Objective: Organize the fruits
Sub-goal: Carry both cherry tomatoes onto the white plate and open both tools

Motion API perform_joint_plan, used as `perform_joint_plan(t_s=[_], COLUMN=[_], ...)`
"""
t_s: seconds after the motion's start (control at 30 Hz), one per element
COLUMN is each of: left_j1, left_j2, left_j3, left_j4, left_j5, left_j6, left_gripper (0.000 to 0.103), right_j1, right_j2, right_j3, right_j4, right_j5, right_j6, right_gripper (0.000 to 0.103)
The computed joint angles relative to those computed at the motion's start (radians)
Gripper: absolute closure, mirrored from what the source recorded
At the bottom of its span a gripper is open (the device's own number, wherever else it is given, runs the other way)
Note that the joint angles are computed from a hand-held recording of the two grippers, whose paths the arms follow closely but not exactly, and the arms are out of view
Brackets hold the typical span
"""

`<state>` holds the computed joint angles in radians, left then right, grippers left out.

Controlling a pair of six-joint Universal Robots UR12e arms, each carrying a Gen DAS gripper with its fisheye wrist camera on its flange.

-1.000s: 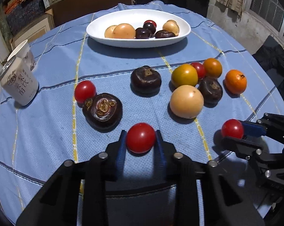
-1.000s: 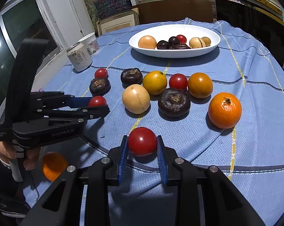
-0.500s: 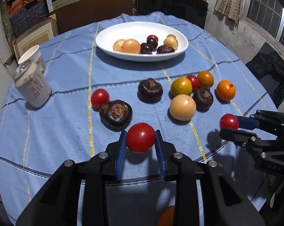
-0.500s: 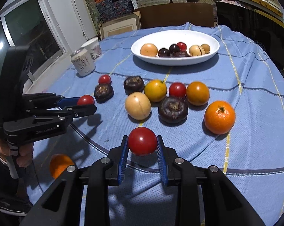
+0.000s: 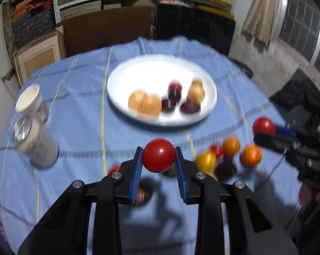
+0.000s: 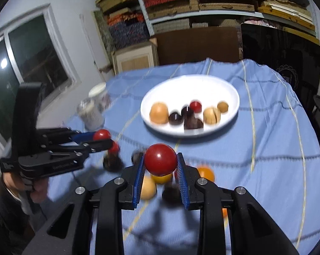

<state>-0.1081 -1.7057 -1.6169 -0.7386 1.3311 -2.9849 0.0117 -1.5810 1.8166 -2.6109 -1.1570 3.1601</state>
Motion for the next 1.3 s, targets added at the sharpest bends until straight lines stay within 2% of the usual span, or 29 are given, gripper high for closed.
perform_joint_plan(t_s=[0.07,0.13,0.33,0.47,0.6,0.7,0.73,0.77,0.8,0.87,0.9,1.0,1.03,1.3], left_j1=[-0.006,-0.019,-0.051,-0.062,-0.07,-0.077,-0.074,-0.071,-0.065,-0.064,-0.064,-0.059,-0.057,-0.035], left_j2=[-0.034,-0.076,-0.199,-0.266,-0.316,-0.334,-0.334,-0.329,-0.32,-0.302,-0.292,-0.251,-0.235,-0.094], left_j3=[0.043,0.092,0.24,0.322,0.379,0.396,0.395,0.386,0.375,0.356,0.344,0.292,0.274,0.089], left_j4=[0.013,0.023,-0.029,-0.081,-0.092,-0.07,-0.057,-0.045,-0.033,-0.025,-0.014,0.006,0.0,0.069], left_j5=[-0.005,0.024,0.104,0.139,0.154,0.204,0.208,0.196,0.174,0.169,0.172,0.152,0.145,0.09], left_j6=[-0.027,-0.034,-0.045,-0.06,-0.077,-0.12,-0.148,-0.162,-0.169,-0.148,-0.138,-0.116,-0.113,-0.089], left_gripper=[0.074,0.074,0.074,0.074,0.073,0.046,0.034,0.031,0.031,0.021,0.019,0.016,0.012,0.011], right_j1=[0.0,0.004,0.029,0.034,0.033,0.032,0.03,0.027,0.024,0.02,0.019,0.006,-0.002,-0.048], right_j2=[0.03,0.061,0.157,0.211,0.245,0.261,0.262,0.258,0.253,0.236,0.225,0.187,0.168,0.039], right_j3=[-0.031,-0.061,-0.151,-0.199,-0.231,-0.248,-0.247,-0.242,-0.236,-0.217,-0.204,-0.159,-0.135,0.026], right_j4=[-0.017,-0.028,0.012,0.048,0.043,0.027,0.019,0.01,0.005,-0.01,-0.016,-0.039,-0.048,-0.103], right_j5=[0.003,-0.016,-0.148,-0.173,-0.169,-0.179,-0.181,-0.184,-0.175,-0.167,-0.166,-0.141,-0.126,-0.081], right_j6=[0.025,0.038,0.042,0.039,0.058,0.092,0.109,0.134,0.14,0.131,0.127,0.141,0.15,0.234], right_gripper=[0.073,0.073,0.072,0.072,0.072,0.065,0.059,0.052,0.051,0.051,0.05,0.04,0.039,0.035])
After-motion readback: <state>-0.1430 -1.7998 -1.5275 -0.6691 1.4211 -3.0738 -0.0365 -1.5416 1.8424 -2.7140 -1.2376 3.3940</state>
